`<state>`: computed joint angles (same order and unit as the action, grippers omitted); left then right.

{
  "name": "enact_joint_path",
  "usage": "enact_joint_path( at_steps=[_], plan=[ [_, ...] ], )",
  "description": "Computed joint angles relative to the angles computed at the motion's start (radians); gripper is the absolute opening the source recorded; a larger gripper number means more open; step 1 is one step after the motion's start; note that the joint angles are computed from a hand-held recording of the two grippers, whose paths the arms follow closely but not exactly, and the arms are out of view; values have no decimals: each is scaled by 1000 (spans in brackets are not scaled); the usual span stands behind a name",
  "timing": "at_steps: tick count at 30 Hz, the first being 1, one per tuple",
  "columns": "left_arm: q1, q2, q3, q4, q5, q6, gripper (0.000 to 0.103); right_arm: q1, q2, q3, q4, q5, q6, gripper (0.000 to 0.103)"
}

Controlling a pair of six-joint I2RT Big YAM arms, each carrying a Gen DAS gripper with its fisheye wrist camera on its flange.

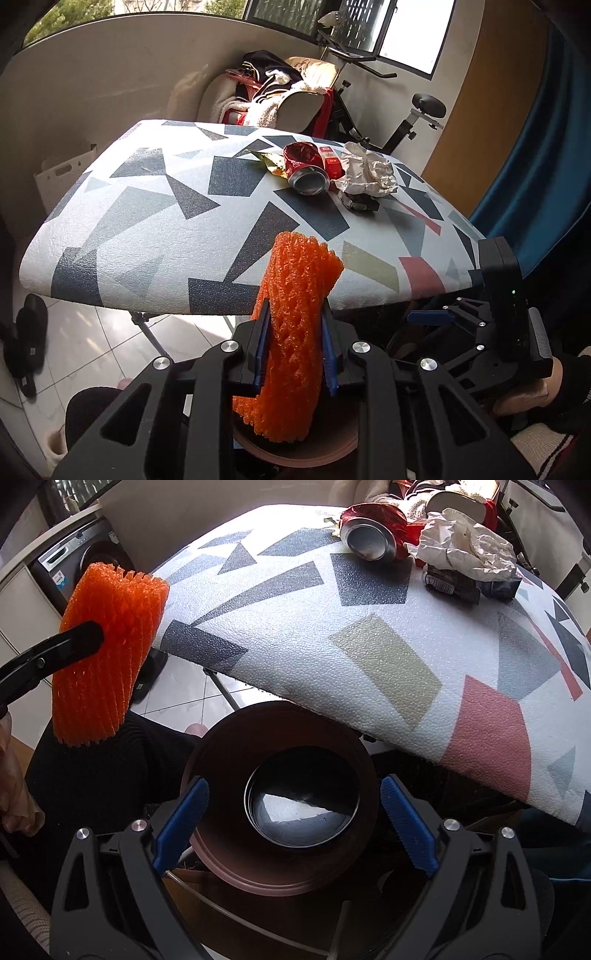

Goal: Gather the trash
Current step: 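Open the right tool to drop the black lid into the bin, then lower the orange mesh net into the bin and open the left tool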

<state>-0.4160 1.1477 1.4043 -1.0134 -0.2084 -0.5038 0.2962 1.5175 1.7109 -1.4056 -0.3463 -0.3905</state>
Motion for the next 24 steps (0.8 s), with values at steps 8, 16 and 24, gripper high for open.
enact_joint_path(
  at_steps=[8, 16, 24],
  plan=[
    [16, 9, -8, -7, 38, -13, 24, -19, -18, -13, 41, -7, 17, 93],
    [2, 49, 5, -24, 116, 62, 27, -46, -93, -81, 256, 68, 51, 95],
    [-29, 102, 39, -71, 121, 123, 27, -81, -112, -109, 362, 135, 134, 97]
  ],
)
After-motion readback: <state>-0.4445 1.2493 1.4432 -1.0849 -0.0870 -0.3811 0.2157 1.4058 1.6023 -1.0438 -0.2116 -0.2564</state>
